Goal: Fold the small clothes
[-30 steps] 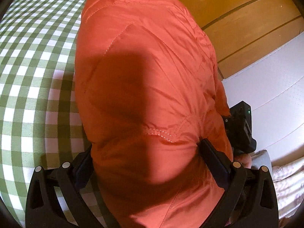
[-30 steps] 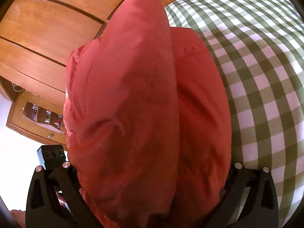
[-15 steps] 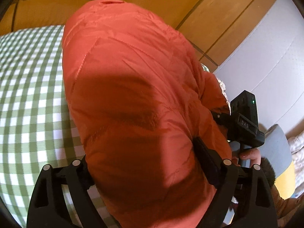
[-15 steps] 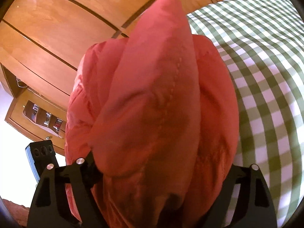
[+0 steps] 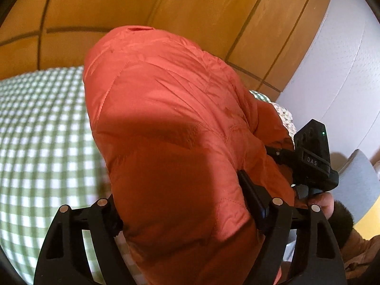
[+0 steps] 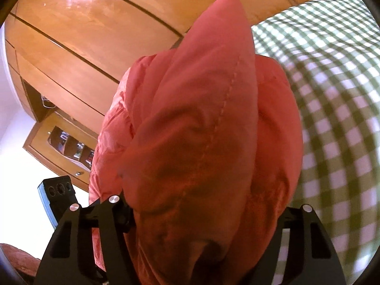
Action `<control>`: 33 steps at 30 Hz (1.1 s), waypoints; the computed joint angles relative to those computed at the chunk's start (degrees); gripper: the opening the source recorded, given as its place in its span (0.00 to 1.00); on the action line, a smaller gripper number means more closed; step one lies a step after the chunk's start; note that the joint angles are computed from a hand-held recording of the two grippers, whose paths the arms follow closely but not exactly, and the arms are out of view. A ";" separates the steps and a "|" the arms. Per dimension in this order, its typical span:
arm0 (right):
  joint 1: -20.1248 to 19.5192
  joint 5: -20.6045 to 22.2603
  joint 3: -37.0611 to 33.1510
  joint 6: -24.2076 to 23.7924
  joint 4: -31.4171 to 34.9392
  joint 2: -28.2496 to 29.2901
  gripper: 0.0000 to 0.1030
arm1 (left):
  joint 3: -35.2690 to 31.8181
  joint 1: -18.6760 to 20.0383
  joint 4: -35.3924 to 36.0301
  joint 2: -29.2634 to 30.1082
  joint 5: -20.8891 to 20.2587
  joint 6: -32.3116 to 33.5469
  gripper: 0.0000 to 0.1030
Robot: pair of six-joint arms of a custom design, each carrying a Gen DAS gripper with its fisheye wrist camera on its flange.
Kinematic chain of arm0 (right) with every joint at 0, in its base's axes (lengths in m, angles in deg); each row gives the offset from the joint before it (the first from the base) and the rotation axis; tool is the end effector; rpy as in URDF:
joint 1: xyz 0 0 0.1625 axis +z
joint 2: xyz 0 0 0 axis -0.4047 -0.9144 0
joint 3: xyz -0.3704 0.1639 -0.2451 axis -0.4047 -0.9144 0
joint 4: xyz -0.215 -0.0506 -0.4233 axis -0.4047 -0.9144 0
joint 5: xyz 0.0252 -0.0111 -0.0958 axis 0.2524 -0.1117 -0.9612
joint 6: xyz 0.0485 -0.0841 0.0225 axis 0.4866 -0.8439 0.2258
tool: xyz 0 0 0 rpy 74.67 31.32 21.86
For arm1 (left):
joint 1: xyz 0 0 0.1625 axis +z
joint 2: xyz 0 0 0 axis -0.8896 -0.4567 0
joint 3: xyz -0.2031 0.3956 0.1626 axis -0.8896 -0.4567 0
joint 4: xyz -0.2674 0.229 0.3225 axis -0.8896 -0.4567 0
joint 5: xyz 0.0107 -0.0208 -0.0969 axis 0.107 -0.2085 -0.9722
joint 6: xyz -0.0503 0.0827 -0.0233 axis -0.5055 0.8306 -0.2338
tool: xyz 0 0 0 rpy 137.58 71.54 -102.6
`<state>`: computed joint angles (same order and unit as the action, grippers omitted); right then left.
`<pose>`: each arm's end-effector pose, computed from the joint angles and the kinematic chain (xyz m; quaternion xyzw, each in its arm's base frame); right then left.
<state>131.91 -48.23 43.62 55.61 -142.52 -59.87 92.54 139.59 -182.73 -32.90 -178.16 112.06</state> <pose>0.3654 -0.7649 0.0533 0.0194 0.8913 -0.4525 0.0232 -0.0698 -0.8622 0.3620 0.3959 0.9023 -0.1703 0.0117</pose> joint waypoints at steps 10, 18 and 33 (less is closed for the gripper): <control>1.34 1.71 -13.03 -5.23 1.82 7.93 0.63 | -4.23 1.27 -5.84 1.40 0.15 2.63 0.77; 0.86 0.20 -30.97 -10.42 9.08 17.22 0.62 | -15.11 2.40 -8.43 8.89 1.30 3.16 0.76; -0.33 -7.90 -48.71 -12.59 14.04 27.81 0.88 | -23.77 6.31 -11.59 17.07 3.42 -5.80 0.97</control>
